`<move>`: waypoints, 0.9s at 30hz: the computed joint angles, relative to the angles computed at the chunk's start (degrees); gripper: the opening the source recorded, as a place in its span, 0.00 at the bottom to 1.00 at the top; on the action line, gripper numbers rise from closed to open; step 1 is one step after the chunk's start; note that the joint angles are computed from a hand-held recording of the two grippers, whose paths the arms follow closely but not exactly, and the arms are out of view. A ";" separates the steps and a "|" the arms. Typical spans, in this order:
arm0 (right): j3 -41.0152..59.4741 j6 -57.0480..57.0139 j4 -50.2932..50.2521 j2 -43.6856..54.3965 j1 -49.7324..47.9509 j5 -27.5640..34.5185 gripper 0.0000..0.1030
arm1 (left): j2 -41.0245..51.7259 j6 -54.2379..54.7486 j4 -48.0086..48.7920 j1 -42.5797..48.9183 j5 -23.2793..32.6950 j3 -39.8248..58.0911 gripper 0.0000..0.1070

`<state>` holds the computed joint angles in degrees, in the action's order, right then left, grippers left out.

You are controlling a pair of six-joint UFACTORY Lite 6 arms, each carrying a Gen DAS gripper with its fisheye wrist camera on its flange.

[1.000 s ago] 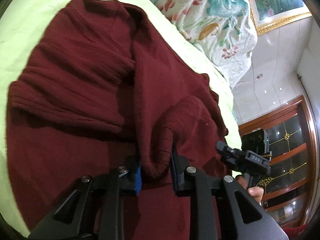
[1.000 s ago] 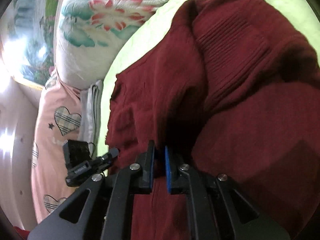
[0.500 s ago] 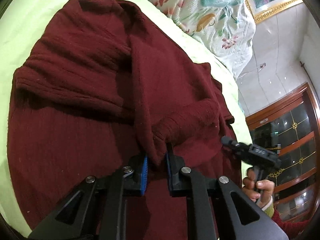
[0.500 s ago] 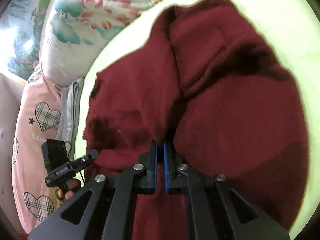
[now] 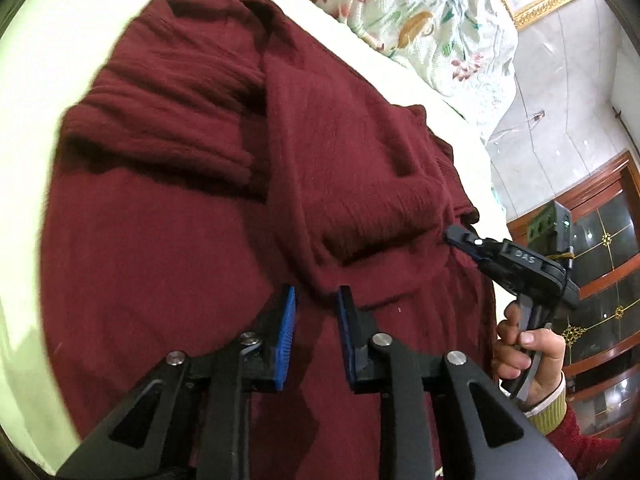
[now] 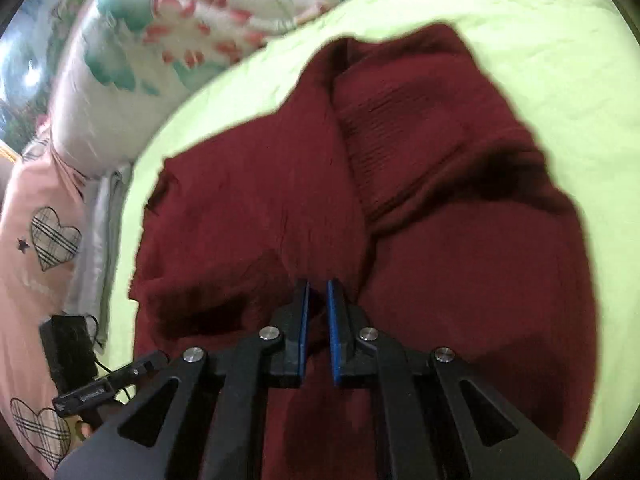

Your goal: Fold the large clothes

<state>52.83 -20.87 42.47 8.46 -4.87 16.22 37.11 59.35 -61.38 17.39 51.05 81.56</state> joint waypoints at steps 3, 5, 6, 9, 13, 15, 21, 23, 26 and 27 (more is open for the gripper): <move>-5.25 -2.38 1.77 -8.02 0.32 0.14 0.13 | -6.36 2.57 -2.31 2.31 0.70 -7.09 0.34; -9.03 -4.20 2.80 -14.03 -0.07 1.94 0.17 | -10.62 3.86 -3.09 3.82 1.11 -11.49 0.39; -10.60 -4.49 2.57 -16.20 -0.24 2.35 0.24 | -13.54 4.58 -2.87 4.95 1.06 -14.23 0.41; -15.24 -0.98 -0.12 -24.29 1.79 3.00 0.43 | -20.38 6.03 -1.39 9.02 1.34 -20.57 0.50; -22.82 6.24 -6.84 -36.30 1.40 5.76 0.44 | -29.10 8.05 1.01 13.63 -0.70 -28.71 0.55; -25.55 12.14 -11.58 -40.84 1.91 6.68 0.44 | -32.11 9.18 2.07 16.37 -1.57 -32.08 0.55; -32.89 20.91 -20.54 -57.67 -1.40 14.75 0.50 | -31.21 16.65 5.95 27.11 0.57 -35.65 0.56; -34.48 18.90 -19.47 -62.86 -4.57 18.63 0.54 | -30.68 18.79 7.13 30.76 2.64 -35.91 0.57; -35.89 13.57 -17.44 -69.21 -11.40 25.26 0.55 | -30.70 20.82 7.58 33.51 4.14 -37.40 0.59; -36.22 9.99 -15.76 -70.88 -15.12 27.96 0.55 | -30.63 21.31 7.79 33.88 3.98 -38.07 0.60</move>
